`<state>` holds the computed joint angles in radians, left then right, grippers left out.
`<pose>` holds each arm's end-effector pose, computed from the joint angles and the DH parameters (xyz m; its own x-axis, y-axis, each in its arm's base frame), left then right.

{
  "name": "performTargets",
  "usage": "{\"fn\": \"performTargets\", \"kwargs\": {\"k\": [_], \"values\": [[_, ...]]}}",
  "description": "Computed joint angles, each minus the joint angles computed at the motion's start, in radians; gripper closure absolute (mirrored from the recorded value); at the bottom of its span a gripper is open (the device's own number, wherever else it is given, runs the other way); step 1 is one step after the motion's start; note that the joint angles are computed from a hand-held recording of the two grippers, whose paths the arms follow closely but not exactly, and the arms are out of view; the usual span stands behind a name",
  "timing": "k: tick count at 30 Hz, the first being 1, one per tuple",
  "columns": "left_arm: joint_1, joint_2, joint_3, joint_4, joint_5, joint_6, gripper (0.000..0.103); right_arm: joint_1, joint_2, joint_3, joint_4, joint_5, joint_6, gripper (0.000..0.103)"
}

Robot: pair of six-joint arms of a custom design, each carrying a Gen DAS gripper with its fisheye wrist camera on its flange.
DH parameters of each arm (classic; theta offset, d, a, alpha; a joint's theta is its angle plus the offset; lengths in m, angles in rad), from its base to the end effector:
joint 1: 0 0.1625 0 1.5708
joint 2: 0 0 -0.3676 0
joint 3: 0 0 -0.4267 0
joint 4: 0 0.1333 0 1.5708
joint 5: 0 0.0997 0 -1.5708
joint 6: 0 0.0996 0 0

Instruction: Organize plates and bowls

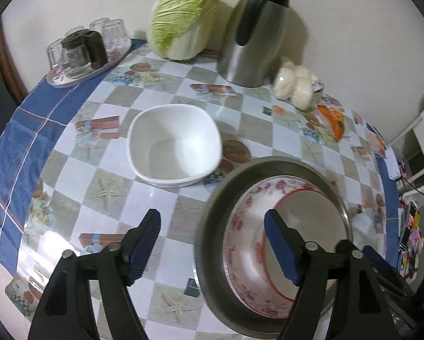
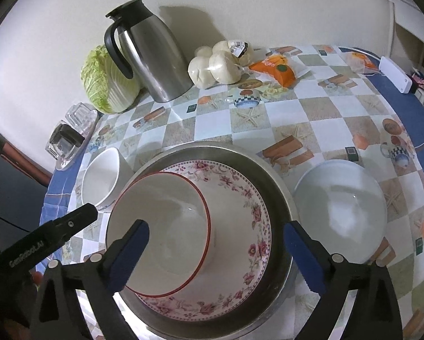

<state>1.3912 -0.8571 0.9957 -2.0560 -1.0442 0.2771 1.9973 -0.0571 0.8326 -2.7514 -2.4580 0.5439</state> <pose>0.0400 -0.8064 0.3343 -0.8015 0.2401 -0.5476 0.4026 0.8938 -0.1974 0.3771 -0.6943 -0.1338 -0.7969 0.4475 0.4058 0.0376 0.7072 -0.7060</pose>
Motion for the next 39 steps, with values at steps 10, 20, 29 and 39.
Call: {"fn": "performTargets", "kwargs": {"k": [10,20,29,39], "values": [[-0.003,0.000,0.023,-0.046,0.042,0.029,0.014,0.002,0.002,-0.003,0.005,-0.004,-0.001,0.000],[-0.010,-0.011,0.066,-0.164,0.107,0.078,0.008,0.005,-0.002,-0.002,0.013,-0.005,-0.005,0.000],[-0.007,-0.016,0.058,-0.187,0.106,0.072,0.008,0.024,0.041,-0.075,0.011,0.017,-0.051,0.000],[0.011,-0.005,0.008,-0.171,0.101,0.047,0.008,0.038,0.164,-0.275,0.106,0.027,-0.078,0.000]]}}
